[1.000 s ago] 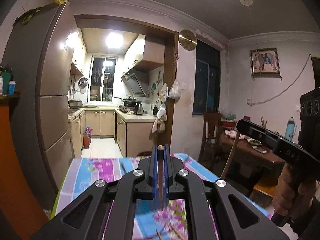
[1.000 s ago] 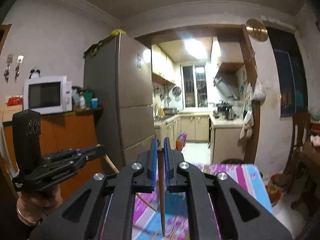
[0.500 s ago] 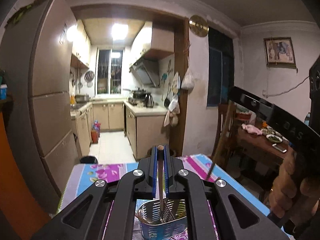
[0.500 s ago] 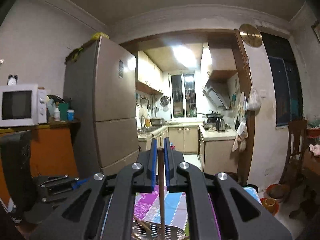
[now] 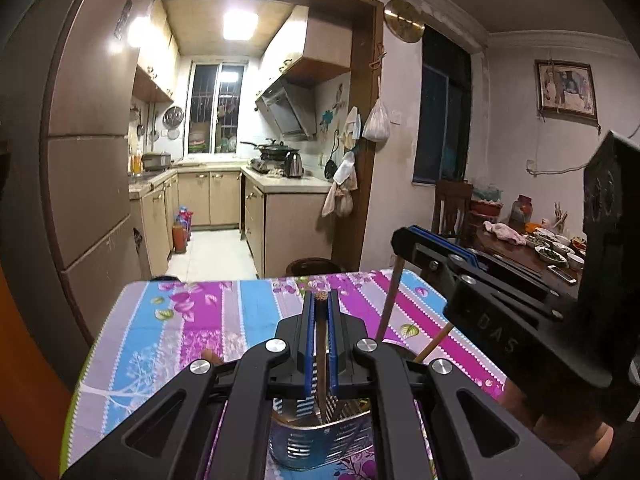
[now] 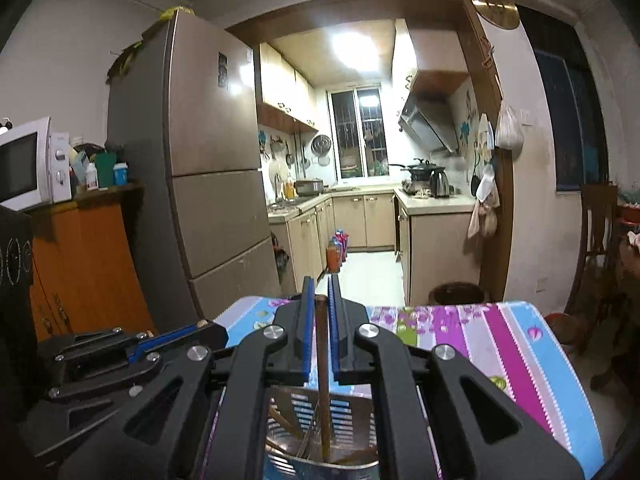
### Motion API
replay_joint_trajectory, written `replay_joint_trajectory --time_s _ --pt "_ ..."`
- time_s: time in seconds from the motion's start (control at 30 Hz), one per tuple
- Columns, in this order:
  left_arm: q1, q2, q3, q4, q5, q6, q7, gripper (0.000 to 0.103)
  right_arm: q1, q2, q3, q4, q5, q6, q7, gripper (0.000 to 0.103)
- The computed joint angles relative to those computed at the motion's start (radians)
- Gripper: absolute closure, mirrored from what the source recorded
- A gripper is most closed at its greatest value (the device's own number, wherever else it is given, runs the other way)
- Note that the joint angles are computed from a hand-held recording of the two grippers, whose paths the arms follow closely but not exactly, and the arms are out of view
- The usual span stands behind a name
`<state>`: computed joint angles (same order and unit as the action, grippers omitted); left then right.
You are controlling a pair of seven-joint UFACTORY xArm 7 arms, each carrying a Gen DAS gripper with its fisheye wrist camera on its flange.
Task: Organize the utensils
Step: 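Lower the chopsticks into the holder's metal cup and open both tools, then withdraw both tools from the holder back over the table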
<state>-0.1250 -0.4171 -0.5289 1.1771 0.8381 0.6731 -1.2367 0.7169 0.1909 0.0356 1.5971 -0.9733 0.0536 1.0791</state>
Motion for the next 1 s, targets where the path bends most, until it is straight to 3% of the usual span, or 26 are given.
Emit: replay_joint_trajectory --time_s 0.27,0.4,0.6,0.73,0.87,1.0 --pt "0.018 -0.036 -0.022 -0.038 0.012 0.021 -0.040 0.095 -0.001 -0.009 0.021 -0.035 0.048 0.044 -0.040 0.096" --pt "0.030 -0.076 -0.042 -0.032 0.027 0.053 -0.039 0.093 -0.006 -0.061 0.010 -0.057 -0.068 0.032 0.088 0.083" --pt "0.075 -0.202 -0.071 -0.033 0.009 0.083 -0.013 0.086 -0.083 -0.219 0.036 -0.152 -0.285 -0.022 0.306 0.080" --pt "0.111 -0.309 -0.117 -0.032 -0.017 0.135 0.051 0.086 -0.171 -0.397 0.063 -0.290 -0.366 -0.085 0.411 0.076" --pt "0.072 -0.488 -0.139 -0.087 -0.075 0.201 0.129 0.084 -0.284 -0.654 0.084 -0.501 -0.437 -0.168 0.502 0.056" --pt "0.038 -0.659 -0.187 -0.125 -0.152 0.334 0.204 0.072 -0.182 -0.925 -0.012 -0.765 -0.349 -0.081 0.336 0.038"
